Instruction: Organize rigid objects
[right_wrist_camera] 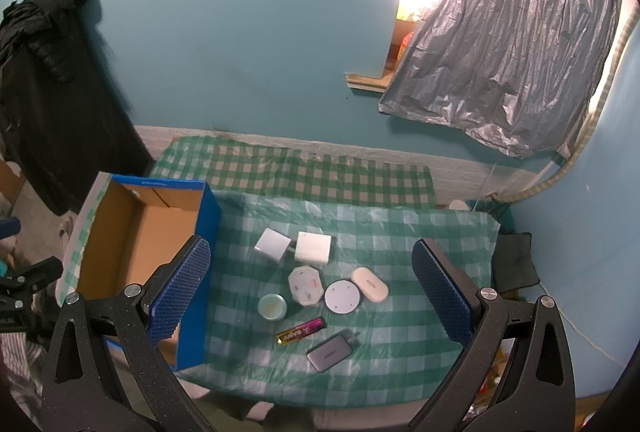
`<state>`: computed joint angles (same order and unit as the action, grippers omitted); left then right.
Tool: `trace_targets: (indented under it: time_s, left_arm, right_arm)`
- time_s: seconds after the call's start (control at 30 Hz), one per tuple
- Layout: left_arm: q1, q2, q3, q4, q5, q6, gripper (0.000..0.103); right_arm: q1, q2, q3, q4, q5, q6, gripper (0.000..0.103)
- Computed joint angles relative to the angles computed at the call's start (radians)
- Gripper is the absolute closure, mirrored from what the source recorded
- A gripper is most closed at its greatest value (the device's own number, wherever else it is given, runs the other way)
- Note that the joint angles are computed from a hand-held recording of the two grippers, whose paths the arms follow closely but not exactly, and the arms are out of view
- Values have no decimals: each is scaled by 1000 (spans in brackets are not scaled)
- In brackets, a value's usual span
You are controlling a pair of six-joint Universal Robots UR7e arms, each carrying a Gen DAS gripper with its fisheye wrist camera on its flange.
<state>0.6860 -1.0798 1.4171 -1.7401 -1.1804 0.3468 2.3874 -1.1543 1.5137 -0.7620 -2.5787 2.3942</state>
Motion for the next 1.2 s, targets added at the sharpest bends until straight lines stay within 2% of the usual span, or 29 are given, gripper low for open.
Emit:
trace_targets:
  time_s: [1.2]
  left_arm:
    - [1,-14,15,5,7,6,2]
  right_arm:
    - [2,10,14,-45,13,-20,2]
